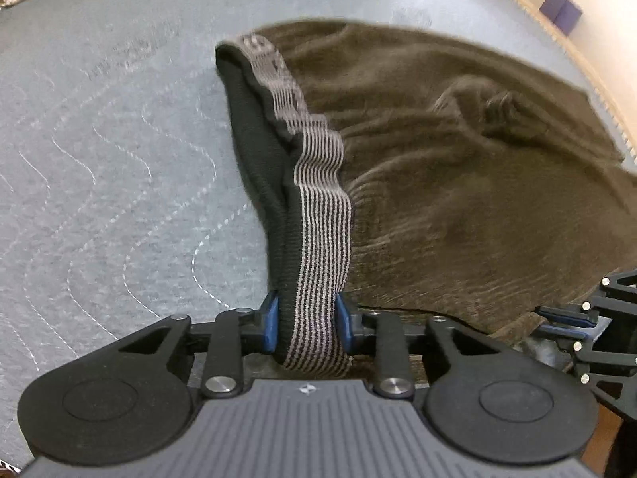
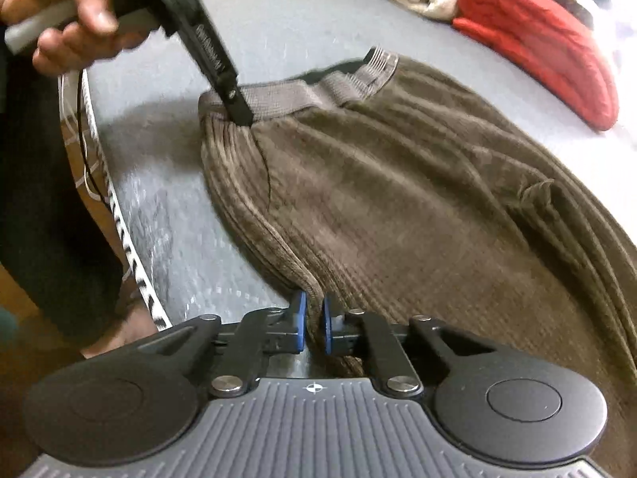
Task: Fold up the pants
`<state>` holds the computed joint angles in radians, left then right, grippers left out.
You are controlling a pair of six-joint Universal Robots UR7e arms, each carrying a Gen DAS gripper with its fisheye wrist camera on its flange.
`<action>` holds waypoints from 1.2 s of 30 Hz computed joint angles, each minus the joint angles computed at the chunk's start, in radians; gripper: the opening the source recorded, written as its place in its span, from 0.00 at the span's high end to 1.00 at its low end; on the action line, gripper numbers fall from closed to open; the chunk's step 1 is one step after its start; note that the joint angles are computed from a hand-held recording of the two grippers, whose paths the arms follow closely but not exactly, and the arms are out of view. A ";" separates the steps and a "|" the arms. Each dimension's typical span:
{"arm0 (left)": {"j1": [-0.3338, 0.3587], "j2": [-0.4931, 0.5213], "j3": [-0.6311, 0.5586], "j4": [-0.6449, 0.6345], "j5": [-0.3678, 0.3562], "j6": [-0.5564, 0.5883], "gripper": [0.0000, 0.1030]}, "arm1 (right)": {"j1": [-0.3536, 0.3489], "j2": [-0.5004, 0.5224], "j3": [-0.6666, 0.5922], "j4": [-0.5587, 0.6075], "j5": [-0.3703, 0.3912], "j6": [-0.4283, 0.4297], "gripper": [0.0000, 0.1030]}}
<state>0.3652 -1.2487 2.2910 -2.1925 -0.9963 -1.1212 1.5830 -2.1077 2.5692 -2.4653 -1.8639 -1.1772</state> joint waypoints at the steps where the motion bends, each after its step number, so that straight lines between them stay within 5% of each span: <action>1: -0.013 -0.021 0.008 -0.009 0.010 -0.004 0.71 | 0.002 -0.012 -0.006 0.005 0.016 0.006 0.92; 6: -0.010 -0.073 0.023 -0.023 -0.035 -0.010 0.69 | -0.041 -0.077 -0.057 0.139 0.099 -0.010 0.92; 8: 0.010 -0.029 -0.021 0.063 -0.060 -0.016 0.64 | -0.049 -0.061 -0.062 0.178 0.067 -0.020 0.91; 11: -0.006 0.002 -0.077 0.194 0.008 -0.075 0.55 | -0.019 -0.030 -0.040 0.120 -0.016 -0.003 0.91; 14: -0.017 -0.074 -0.014 0.024 0.056 -0.127 0.46 | -0.036 -0.052 -0.068 0.124 0.065 0.043 0.87; 18: -0.010 -0.059 -0.014 -0.071 0.030 -0.069 0.47 | -0.084 -0.034 -0.115 0.064 0.131 0.207 0.65; 23: 0.001 0.043 -0.088 -0.002 -0.061 0.069 0.51 | -0.083 0.085 -0.156 0.064 -0.075 0.393 0.64; 25: 0.020 0.096 -0.125 0.152 -0.081 0.057 0.75 | -0.070 0.113 -0.138 0.045 -0.168 0.385 0.64; 32: -0.018 0.067 -0.121 0.148 -0.009 -0.002 0.77 | -0.053 0.078 -0.124 -0.006 -0.112 0.357 0.63; 36: -0.003 0.099 -0.155 0.232 -0.062 -0.010 0.73 | -0.055 0.117 -0.110 -0.037 -0.202 0.371 0.63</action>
<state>0.3621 -1.1496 2.1362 -1.9603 -1.0585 -1.1308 1.5282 -1.9910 2.4594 -2.5026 -2.0659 -0.8060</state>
